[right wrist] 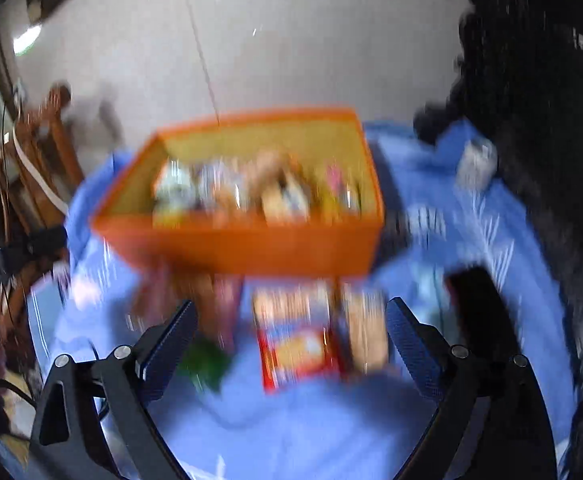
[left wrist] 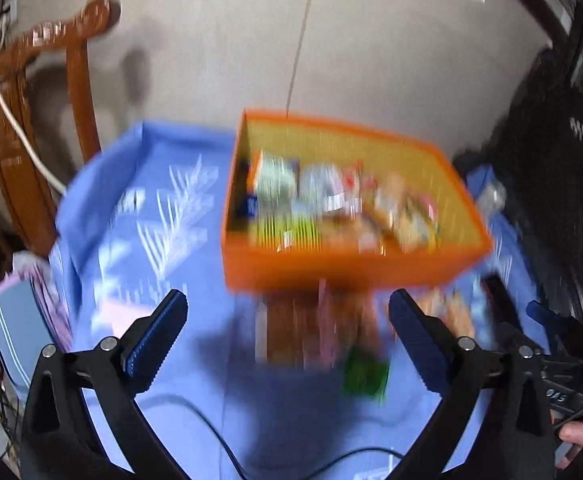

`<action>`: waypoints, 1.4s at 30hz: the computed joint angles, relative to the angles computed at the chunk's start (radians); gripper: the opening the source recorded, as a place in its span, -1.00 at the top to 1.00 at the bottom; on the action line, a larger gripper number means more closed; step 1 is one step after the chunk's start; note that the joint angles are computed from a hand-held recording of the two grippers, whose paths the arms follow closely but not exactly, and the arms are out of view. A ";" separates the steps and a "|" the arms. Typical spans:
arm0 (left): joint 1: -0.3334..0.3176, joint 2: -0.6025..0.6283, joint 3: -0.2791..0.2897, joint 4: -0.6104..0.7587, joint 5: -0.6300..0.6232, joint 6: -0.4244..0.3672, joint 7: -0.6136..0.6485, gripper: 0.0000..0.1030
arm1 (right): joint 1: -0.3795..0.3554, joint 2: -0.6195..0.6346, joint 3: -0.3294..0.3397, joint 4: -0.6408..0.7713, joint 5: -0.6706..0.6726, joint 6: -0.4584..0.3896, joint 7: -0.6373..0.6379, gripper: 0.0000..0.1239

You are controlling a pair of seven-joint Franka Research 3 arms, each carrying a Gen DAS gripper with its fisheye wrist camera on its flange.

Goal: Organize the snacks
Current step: 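Carry bread bag and orange pack over the orange box and release them inside, then grasp red biscuit pack with right gripper while left grasps green pack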

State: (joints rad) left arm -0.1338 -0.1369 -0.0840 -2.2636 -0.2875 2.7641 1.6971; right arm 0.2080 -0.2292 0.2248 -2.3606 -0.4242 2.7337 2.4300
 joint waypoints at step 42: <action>-0.125 0.132 -0.079 -0.079 -0.291 0.080 0.520 -0.92 | 0.096 0.066 -0.094 -0.143 0.195 0.065 -0.174 0.13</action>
State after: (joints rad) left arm -0.2592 -0.0050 -0.1629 -2.3430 -0.5784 2.8438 2.2167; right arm 0.3041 -0.1635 0.1310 -2.5034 -0.2288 2.7983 2.2565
